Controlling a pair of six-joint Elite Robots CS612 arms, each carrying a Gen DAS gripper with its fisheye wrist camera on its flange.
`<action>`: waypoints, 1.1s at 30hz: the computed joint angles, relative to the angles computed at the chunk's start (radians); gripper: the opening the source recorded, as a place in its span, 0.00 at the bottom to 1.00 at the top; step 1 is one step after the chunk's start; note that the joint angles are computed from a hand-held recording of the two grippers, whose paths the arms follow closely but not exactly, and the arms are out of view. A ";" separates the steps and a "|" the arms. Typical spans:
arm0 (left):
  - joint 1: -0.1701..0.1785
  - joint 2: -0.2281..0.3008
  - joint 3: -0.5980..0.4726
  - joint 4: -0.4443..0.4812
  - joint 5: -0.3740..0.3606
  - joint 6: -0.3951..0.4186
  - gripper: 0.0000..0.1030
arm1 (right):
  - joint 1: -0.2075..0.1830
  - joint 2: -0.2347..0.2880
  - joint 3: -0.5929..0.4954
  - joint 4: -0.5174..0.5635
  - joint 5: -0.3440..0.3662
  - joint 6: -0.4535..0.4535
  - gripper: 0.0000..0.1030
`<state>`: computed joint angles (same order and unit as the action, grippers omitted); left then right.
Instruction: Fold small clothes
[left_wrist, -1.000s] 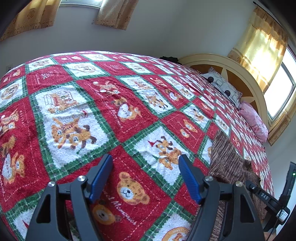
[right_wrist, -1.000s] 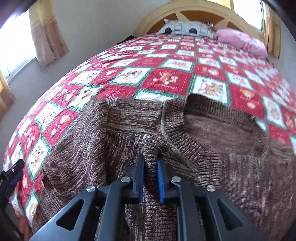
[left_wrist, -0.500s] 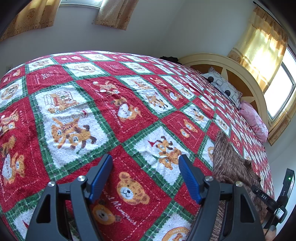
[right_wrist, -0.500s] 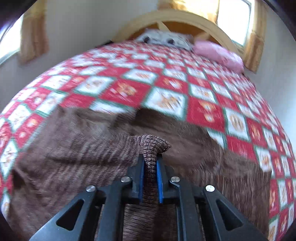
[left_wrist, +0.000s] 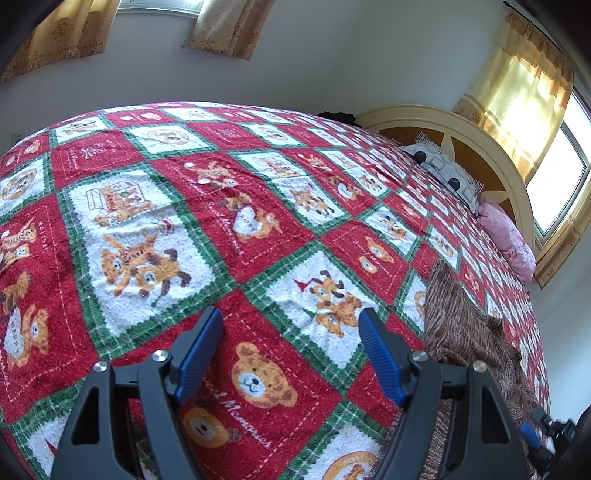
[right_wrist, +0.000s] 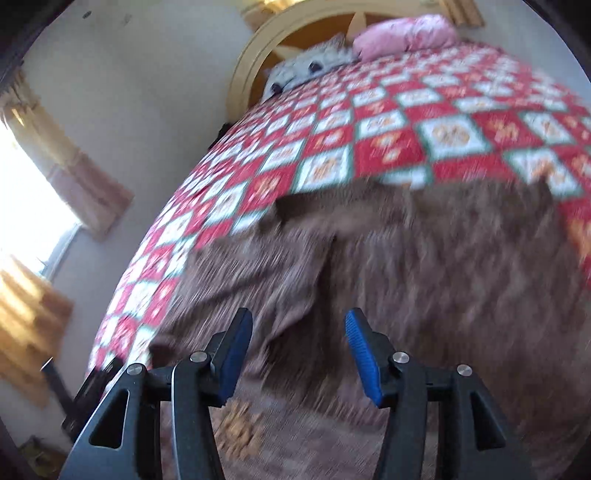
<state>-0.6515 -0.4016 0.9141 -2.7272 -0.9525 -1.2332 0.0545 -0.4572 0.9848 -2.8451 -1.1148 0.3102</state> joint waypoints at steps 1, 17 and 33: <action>0.000 0.000 0.000 0.000 0.000 0.000 0.76 | 0.002 0.001 0.006 0.002 0.015 -0.002 0.53; 0.002 0.001 0.000 0.001 -0.004 0.005 0.78 | 0.038 0.041 -0.023 -0.001 0.069 0.040 0.53; 0.002 0.000 0.003 -0.006 -0.004 0.007 0.80 | 0.059 0.020 -0.063 0.008 -0.138 -0.080 0.09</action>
<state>-0.6498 -0.4011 0.9170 -2.7327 -0.9568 -1.2263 0.1138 -0.4368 0.9222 -2.8371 -1.2523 0.2304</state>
